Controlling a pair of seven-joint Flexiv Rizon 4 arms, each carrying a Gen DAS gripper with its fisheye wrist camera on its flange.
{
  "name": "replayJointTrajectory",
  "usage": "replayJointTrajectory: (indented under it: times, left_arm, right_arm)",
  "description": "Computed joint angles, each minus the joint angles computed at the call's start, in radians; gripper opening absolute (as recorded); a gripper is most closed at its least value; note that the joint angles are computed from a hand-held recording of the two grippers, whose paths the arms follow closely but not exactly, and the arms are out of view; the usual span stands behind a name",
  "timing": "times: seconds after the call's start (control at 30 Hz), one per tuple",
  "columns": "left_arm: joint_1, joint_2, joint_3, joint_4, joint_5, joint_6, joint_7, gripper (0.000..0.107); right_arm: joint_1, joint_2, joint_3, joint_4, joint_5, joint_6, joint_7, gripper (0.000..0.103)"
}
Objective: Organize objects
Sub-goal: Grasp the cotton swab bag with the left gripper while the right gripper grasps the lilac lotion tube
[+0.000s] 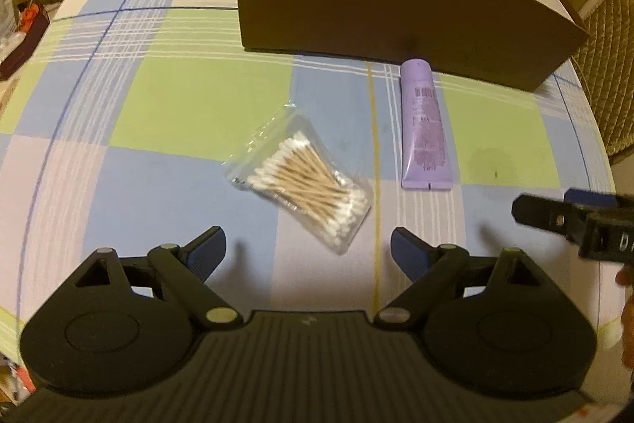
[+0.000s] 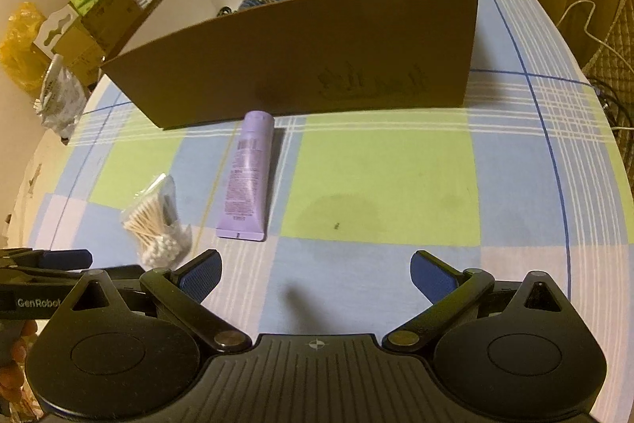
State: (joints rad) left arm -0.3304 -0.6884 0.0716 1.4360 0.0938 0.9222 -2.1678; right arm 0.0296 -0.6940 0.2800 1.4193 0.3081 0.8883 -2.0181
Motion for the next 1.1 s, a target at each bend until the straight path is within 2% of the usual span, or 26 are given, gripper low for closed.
replayJointTrajectory:
  times: [0.17,0.27,0.4,0.47,0.6,0.77,0.83,0.9,1.1]
  left_arm:
    - [0.007,-0.048,-0.001,-0.041,-0.028,0.025,-0.034,0.088]
    - [-0.001,-0.077,0.014,-0.079,-0.022,0.009,-0.052,0.087]
    - [-0.012,-0.096,0.038,-0.112,0.007,-0.028,-0.071,0.079]
    - [-0.012,-0.089,0.044,-0.100,0.027,-0.016,-0.070,0.075]
    - [-0.008,-0.064,0.059,-0.062,0.070,0.015,-0.059,0.058]
    - [0.018,-0.025,0.053,0.005,0.079,0.061,-0.023,0.055]
    - [0.023,-0.013,0.052,0.025,0.074,0.068,-0.017,0.056]
    - [0.025,-0.012,0.054,0.031,0.070,0.076,-0.023,0.059]
    - [0.034,0.004,0.045,0.071,0.041,0.131,-0.044,0.066]
  right_arm:
    - [0.011,-0.015,-0.014,-0.015,-0.019,0.001,0.018,0.099]
    - [0.014,-0.023,-0.018,-0.024,-0.029,0.003,0.029,0.099]
    - [0.018,-0.034,-0.022,-0.032,-0.041,0.004,0.046,0.099]
    - [0.018,-0.038,-0.021,-0.036,-0.046,0.003,0.051,0.099]
    - [0.022,-0.050,-0.018,-0.049,-0.057,0.003,0.052,0.099]
    - [0.030,-0.072,0.003,-0.074,-0.061,0.006,0.016,0.099]
    - [0.033,-0.082,0.022,-0.081,-0.055,0.018,-0.022,0.095]
    - [0.045,-0.094,0.035,-0.089,-0.053,0.036,-0.056,0.084]
    - [0.091,-0.135,0.041,-0.112,-0.058,0.078,-0.081,0.066]
